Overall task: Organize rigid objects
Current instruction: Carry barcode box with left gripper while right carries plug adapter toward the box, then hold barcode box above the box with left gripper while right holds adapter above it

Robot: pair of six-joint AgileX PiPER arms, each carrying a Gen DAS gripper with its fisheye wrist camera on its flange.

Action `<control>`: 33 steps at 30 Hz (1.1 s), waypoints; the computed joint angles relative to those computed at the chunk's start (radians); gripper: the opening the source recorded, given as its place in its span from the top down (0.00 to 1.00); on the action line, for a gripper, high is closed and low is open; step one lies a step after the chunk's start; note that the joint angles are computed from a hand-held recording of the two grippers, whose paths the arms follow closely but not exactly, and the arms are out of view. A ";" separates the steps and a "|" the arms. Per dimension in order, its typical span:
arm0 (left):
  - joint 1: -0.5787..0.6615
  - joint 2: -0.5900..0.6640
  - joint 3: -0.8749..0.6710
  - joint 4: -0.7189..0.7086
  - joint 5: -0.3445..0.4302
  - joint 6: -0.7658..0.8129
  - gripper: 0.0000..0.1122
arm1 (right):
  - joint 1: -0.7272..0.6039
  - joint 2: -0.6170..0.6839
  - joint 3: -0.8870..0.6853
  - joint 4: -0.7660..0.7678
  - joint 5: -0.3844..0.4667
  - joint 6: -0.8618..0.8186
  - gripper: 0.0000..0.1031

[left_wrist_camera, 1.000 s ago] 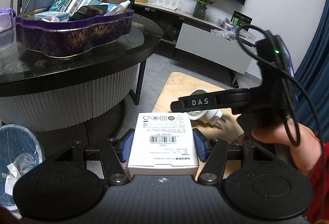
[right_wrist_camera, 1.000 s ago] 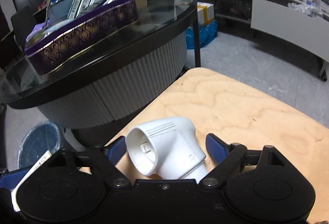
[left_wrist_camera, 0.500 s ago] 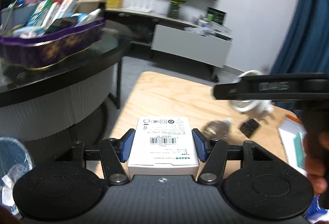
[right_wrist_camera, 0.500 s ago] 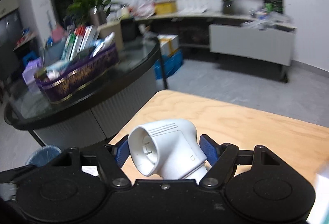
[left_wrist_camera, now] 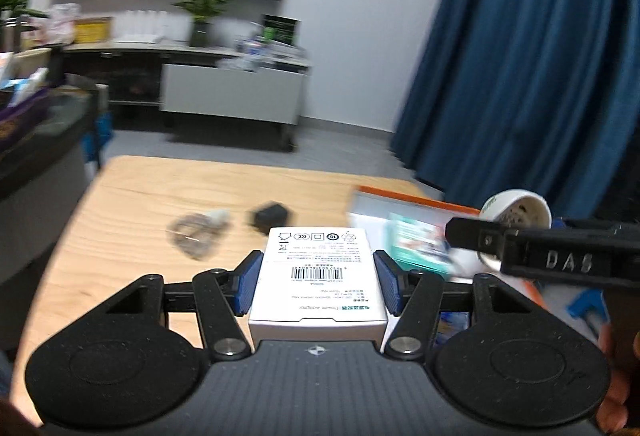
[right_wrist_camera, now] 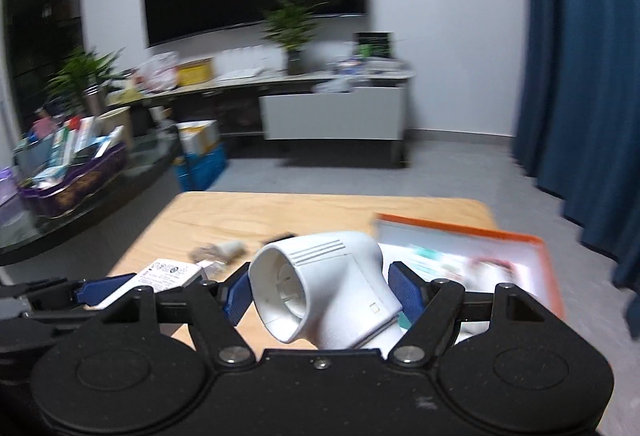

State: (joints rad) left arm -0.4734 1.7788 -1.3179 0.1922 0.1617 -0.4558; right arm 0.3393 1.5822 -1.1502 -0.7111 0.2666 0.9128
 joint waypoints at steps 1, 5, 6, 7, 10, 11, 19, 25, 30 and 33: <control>-0.019 0.004 -0.007 -0.006 0.004 0.005 0.47 | -0.011 -0.033 0.045 -0.062 -0.002 0.067 0.17; -0.084 0.026 -0.031 0.024 0.014 -0.010 0.47 | -0.029 -0.128 0.179 -0.331 0.036 0.355 0.16; -0.097 0.032 -0.035 0.017 0.011 -0.003 0.47 | -0.030 -0.143 0.200 -0.368 0.046 0.397 0.16; -0.110 0.037 -0.037 0.036 0.008 -0.019 0.47 | -0.033 -0.154 0.222 -0.411 0.054 0.446 0.16; -0.147 0.060 -0.054 0.096 0.014 -0.076 0.47 | -0.030 -0.172 0.268 -0.522 0.096 0.566 0.16; -0.158 0.070 -0.065 0.106 0.022 -0.083 0.47 | -0.039 -0.178 0.282 -0.541 0.093 0.592 0.16; -0.221 0.111 -0.130 0.284 0.070 -0.245 0.47 | -0.115 -0.226 0.369 -0.653 0.045 0.724 0.16; -0.238 0.117 -0.145 0.345 0.106 -0.304 0.47 | -0.131 -0.242 0.399 -0.699 0.033 0.764 0.16; -0.243 0.120 -0.154 0.358 0.127 -0.322 0.47 | -0.132 -0.241 0.398 -0.689 0.036 0.754 0.16; -0.244 0.121 -0.158 0.344 0.132 -0.309 0.47 | -0.134 -0.240 0.397 -0.683 0.037 0.750 0.16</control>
